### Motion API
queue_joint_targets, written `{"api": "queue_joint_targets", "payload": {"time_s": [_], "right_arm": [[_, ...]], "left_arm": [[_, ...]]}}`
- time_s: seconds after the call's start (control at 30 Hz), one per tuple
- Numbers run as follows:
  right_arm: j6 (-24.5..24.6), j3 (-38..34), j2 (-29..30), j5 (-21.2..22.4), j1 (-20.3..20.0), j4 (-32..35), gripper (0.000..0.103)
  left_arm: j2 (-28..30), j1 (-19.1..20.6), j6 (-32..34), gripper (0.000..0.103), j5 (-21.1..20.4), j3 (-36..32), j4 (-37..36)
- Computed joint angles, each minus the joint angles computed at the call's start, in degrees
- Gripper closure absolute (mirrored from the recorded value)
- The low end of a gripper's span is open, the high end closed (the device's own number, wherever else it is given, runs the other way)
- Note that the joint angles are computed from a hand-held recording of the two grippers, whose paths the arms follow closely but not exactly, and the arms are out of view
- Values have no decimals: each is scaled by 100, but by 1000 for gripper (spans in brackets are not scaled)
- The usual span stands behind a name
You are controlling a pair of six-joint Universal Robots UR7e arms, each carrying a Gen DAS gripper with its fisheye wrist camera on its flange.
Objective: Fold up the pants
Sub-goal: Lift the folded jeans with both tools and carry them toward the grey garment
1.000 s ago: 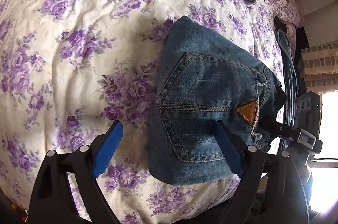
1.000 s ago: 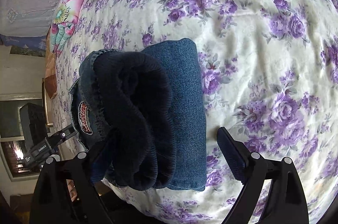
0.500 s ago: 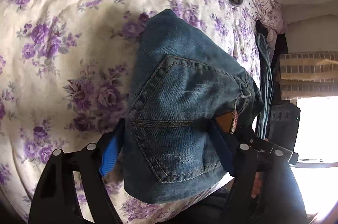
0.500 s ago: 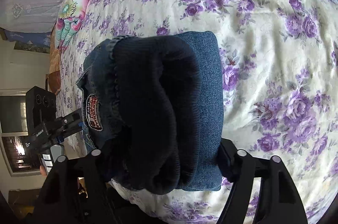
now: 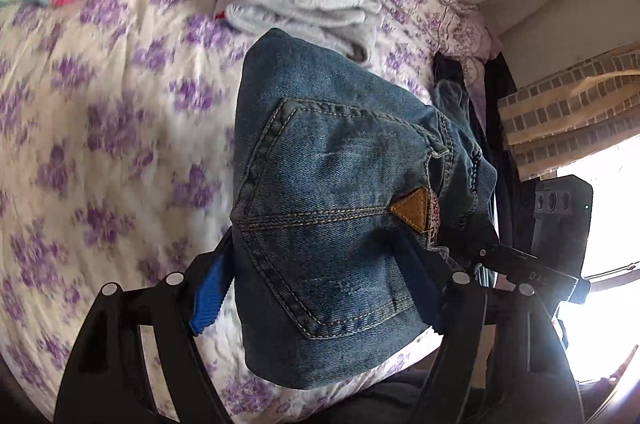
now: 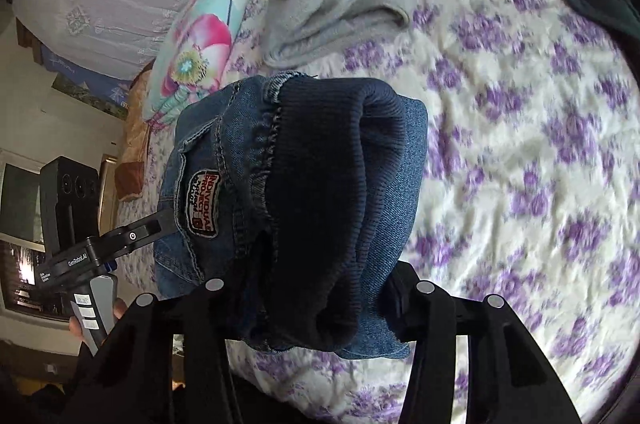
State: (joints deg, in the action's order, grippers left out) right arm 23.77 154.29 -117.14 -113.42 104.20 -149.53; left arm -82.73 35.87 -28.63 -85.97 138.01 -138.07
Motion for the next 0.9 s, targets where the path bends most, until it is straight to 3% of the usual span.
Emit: {"api": "queue_joint_targets", "payload": {"time_s": [0.17,0.33,0.4,0.47,0.53,0.63,0.7,0.9], "right_arm": [[-815,-1792,1396,-293,-131,-165,53],[-1556,-3330,2659,-851,-389,-362,53],[-1831,-3587,2983,-901,-581,-531,53],[-2101,-3650,3240,-779,-844,-720,53],[-2121,-3614,3581,-1008,-1088,-1070,52],[-2192,-3394,3626,-737,-1520,-1497,45],[-2214,-3366,3551,-640,-1578,-1494,45],[-2107,-3515,3493,-598,-1544,-1104,40]], "left_arm": [[1567,436,838,26,426,-2135,205],[2985,792,1440,24,856,-3969,441],[3398,969,1646,24,694,-4371,417],[3772,1084,1914,23,578,-4614,382],[4149,1093,2151,23,944,-4687,355],[4444,1192,2470,11,1076,-4557,-104],[4400,1135,2696,6,1056,-4432,-328],[4344,1166,2519,6,966,-4491,-111]]}}
